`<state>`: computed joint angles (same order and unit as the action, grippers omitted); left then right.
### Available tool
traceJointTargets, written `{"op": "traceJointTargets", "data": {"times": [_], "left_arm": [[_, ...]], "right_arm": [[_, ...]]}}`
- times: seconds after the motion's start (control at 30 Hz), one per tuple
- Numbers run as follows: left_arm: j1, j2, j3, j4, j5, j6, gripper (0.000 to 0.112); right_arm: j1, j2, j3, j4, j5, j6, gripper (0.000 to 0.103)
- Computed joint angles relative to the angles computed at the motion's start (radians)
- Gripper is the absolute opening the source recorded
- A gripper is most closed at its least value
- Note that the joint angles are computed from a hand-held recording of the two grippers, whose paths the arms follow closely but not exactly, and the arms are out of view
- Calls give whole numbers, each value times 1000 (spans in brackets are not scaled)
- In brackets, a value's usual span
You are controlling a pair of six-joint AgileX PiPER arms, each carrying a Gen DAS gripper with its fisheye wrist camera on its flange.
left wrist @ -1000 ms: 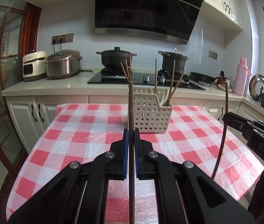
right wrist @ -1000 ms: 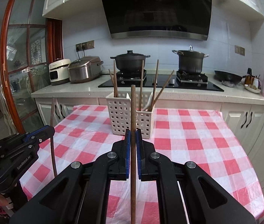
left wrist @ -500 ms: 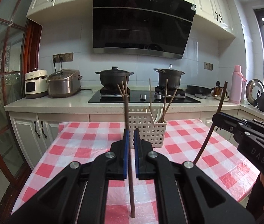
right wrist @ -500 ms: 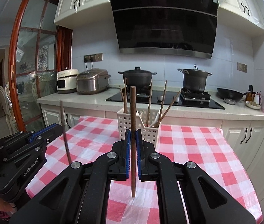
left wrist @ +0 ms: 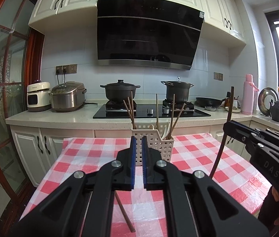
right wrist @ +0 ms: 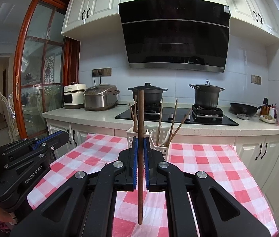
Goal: Organize utensils
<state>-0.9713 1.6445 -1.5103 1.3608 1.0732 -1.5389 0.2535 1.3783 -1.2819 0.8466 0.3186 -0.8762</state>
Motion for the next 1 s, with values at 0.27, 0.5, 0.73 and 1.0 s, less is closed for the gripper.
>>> {"op": "traceJointTargets", "data": {"times": [0.27, 0.5, 0.73, 1.0], "left_arm": [[78, -37, 52, -88, -71, -34, 6], [282, 12, 76, -377, -209, 77, 56], [465, 215, -76, -693, -287, 388, 31], [568, 460, -420, -902, -159, 659, 28]], "right_arm": [[-8, -4, 7, 9, 2, -6, 6], [-8, 12, 15, 39, -5, -28, 6], [-27, 68, -8, 89, 12, -60, 6], [-61, 129, -64, 166, 47, -123, 6]]}}
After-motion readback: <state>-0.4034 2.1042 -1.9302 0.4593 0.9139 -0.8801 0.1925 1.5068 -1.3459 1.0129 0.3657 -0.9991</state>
